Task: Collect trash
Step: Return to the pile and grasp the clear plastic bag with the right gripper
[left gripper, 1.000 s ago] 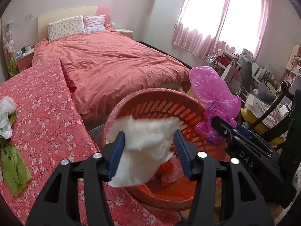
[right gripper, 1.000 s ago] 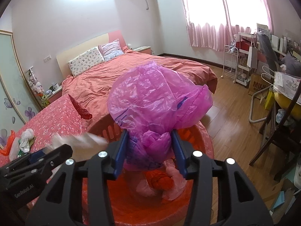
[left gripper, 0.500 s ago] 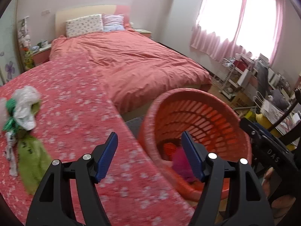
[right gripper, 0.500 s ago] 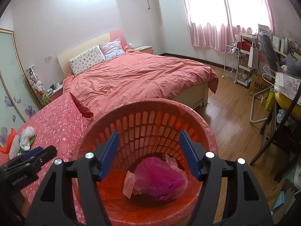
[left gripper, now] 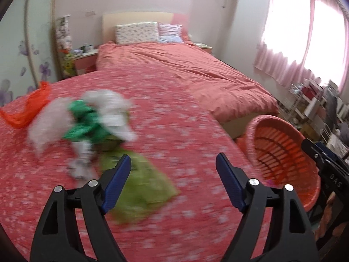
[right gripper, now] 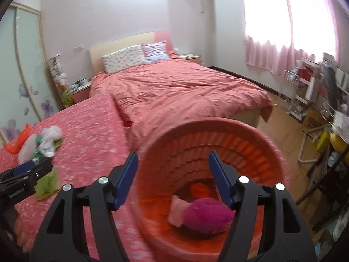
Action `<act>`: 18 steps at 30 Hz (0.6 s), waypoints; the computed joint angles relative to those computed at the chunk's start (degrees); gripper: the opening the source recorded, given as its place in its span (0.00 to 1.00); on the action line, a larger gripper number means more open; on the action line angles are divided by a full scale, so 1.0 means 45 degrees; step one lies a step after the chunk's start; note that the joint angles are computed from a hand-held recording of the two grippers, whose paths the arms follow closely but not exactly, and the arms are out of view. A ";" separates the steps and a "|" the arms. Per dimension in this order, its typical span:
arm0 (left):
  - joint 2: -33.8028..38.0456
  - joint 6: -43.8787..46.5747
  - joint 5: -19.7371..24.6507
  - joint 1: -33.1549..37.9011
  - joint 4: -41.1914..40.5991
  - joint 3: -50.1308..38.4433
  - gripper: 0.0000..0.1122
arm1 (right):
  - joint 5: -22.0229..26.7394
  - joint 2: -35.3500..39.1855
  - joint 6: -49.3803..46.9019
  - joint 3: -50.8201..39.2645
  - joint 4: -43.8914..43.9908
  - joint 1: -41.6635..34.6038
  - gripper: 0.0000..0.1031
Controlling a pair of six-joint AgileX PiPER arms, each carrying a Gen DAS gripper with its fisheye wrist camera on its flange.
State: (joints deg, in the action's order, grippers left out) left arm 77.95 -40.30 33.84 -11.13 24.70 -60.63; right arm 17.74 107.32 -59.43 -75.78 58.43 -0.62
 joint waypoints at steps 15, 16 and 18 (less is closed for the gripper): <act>-0.1981 0.3304 -0.0566 0.6084 -0.1828 0.1648 0.83 | 0.0697 0.2077 0.8389 -0.4108 -0.7999 0.5064 0.54; -0.1951 0.3347 -0.0566 0.6348 -0.1791 0.1652 0.83 | 0.0959 0.2378 0.8794 -0.4617 -0.8375 0.5273 0.54; -0.1899 0.3863 -0.0748 0.6996 -0.2061 0.1703 0.83 | 0.1947 0.3453 0.9739 -0.6481 -0.9097 0.5763 0.53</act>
State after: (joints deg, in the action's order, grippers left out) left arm 69.41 -22.91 30.47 20.35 15.42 -52.97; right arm 26.51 122.86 -15.60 -104.95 17.49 25.32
